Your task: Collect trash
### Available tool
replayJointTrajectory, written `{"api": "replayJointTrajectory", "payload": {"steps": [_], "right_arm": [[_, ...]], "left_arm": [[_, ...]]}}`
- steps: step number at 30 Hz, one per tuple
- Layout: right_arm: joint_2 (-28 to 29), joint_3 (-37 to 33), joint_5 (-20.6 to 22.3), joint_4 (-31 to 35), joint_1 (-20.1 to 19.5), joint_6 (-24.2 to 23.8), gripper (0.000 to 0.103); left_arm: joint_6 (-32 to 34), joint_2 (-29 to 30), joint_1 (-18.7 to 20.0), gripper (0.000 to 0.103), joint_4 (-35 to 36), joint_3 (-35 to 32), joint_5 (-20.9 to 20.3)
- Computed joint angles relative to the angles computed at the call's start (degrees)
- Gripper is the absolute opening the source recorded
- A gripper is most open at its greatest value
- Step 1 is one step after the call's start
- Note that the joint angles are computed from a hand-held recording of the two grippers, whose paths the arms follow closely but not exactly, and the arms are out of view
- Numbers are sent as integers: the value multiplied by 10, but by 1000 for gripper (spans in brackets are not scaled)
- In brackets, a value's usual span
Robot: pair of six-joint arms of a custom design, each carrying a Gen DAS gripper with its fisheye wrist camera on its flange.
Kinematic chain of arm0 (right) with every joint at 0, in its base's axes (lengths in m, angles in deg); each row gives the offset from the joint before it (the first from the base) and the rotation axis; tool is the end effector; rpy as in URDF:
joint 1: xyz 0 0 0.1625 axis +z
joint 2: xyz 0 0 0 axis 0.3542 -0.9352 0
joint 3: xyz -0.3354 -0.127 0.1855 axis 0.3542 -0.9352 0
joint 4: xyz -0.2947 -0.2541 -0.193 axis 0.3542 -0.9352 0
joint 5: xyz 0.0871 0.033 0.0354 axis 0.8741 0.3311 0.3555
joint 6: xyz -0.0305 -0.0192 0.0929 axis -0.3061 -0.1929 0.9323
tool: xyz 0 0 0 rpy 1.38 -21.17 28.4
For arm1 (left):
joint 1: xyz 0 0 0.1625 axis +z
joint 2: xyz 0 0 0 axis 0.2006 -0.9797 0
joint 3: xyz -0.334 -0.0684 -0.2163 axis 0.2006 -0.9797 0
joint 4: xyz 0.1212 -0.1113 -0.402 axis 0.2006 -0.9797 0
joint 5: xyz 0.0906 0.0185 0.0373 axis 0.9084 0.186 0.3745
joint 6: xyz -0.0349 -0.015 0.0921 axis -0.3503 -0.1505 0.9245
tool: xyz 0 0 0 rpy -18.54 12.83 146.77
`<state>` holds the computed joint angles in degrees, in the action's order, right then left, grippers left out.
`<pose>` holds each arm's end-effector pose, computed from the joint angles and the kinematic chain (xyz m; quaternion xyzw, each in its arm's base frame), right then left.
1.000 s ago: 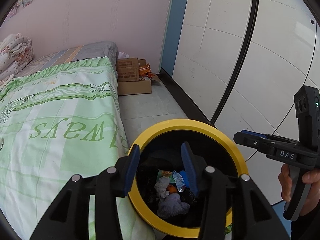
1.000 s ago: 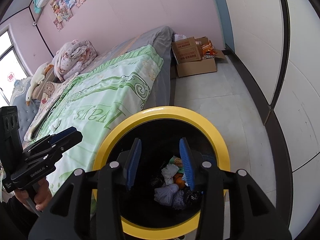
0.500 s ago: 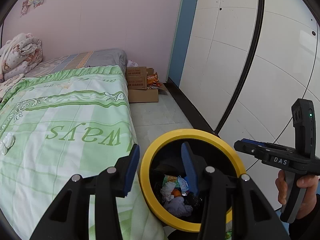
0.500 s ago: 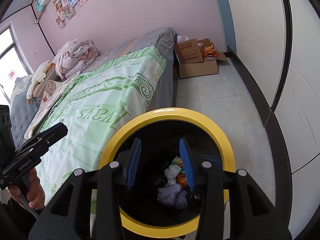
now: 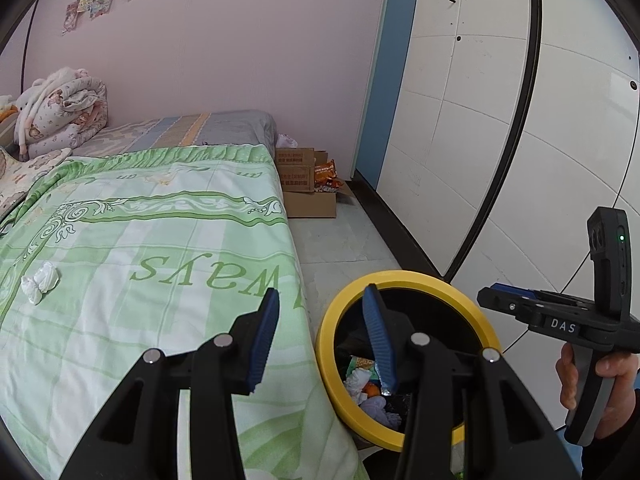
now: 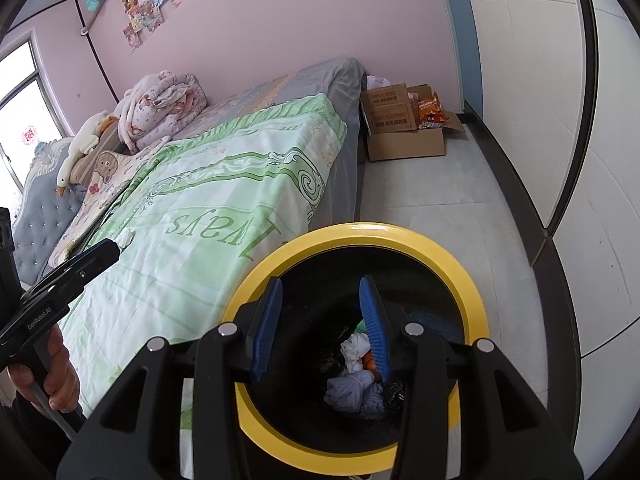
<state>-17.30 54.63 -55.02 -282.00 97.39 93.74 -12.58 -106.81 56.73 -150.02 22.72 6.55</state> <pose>0.3210 -0.4819 0.0948 -0.0331 -0.8523 0.4509 0.2631 -0.0931 -0.6462 0.3843 0.4224 0.8587 -0.2640 0.1206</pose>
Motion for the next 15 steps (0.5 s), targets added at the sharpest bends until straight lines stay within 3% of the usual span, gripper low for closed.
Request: {"api": "replayJointTrajectory", "payload": {"steps": [15], "right_arm": [[36,-64,15,51,21,-15,40]], "left_arm": [[8,-25,21,41,-9,-19,15]]}}
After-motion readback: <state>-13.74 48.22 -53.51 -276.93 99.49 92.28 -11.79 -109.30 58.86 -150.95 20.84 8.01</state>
